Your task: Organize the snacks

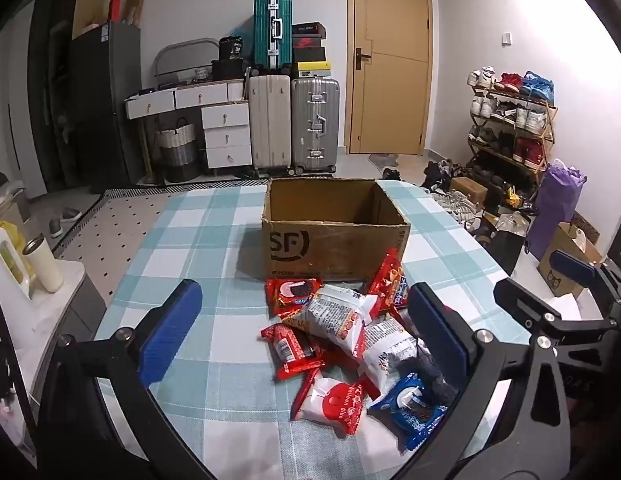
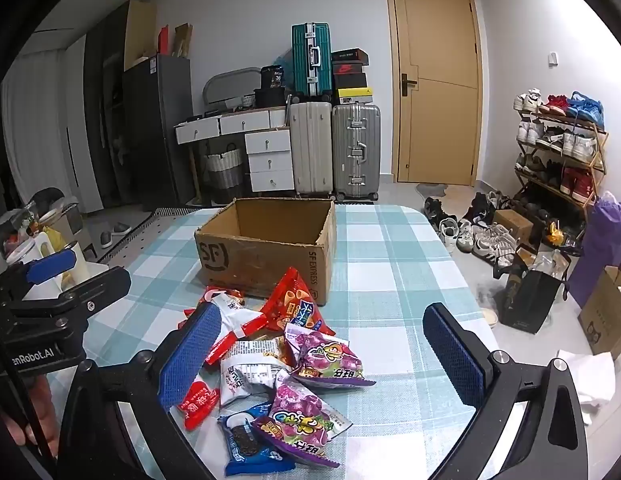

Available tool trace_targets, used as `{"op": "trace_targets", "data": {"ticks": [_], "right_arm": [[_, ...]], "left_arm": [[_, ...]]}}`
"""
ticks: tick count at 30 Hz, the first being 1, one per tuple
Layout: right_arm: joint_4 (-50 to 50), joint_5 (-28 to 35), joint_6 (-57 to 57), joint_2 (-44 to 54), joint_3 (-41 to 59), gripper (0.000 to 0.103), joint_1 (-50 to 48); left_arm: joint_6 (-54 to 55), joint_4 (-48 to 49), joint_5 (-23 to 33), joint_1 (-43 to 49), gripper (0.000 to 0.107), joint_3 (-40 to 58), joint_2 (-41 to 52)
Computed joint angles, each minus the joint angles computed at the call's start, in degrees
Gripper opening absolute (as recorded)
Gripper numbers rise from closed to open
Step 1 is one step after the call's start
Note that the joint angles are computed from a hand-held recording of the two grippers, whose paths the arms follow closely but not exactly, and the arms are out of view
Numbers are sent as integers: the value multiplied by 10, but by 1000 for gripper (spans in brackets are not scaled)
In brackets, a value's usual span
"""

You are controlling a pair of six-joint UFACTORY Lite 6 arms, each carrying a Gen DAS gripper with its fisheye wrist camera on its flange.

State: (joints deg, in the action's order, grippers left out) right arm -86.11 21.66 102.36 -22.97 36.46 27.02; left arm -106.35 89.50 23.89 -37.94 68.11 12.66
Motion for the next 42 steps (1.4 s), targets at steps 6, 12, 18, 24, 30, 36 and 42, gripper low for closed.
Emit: {"op": "trace_targets", "data": {"ticks": [6, 12, 18, 24, 30, 36, 42], "right_arm": [[-4, 0, 11, 2, 0, 103, -2], [-15, 1, 19, 3, 3, 103, 2], [-2, 4, 3, -20, -7, 103, 9], [-13, 6, 17, -22, -11, 103, 13], [-11, 11, 15, -28, -13, 103, 20], [-5, 8, 12, -29, -14, 103, 19], [-7, 8, 14, -29, -16, 103, 17]], "left_arm": [[-51, 61, 0, 7, 102, -23, -13], [-26, 30, 21, -8, 102, -17, -15], [-19, 25, 20, -8, 102, -14, -13], [-23, 30, 21, -11, 102, -24, -21], [-25, 30, 22, -16, 102, -23, -17], [-35, 39, 27, -23, 102, -24, -12], [-38, 42, 28, -24, 102, -25, -11]]}}
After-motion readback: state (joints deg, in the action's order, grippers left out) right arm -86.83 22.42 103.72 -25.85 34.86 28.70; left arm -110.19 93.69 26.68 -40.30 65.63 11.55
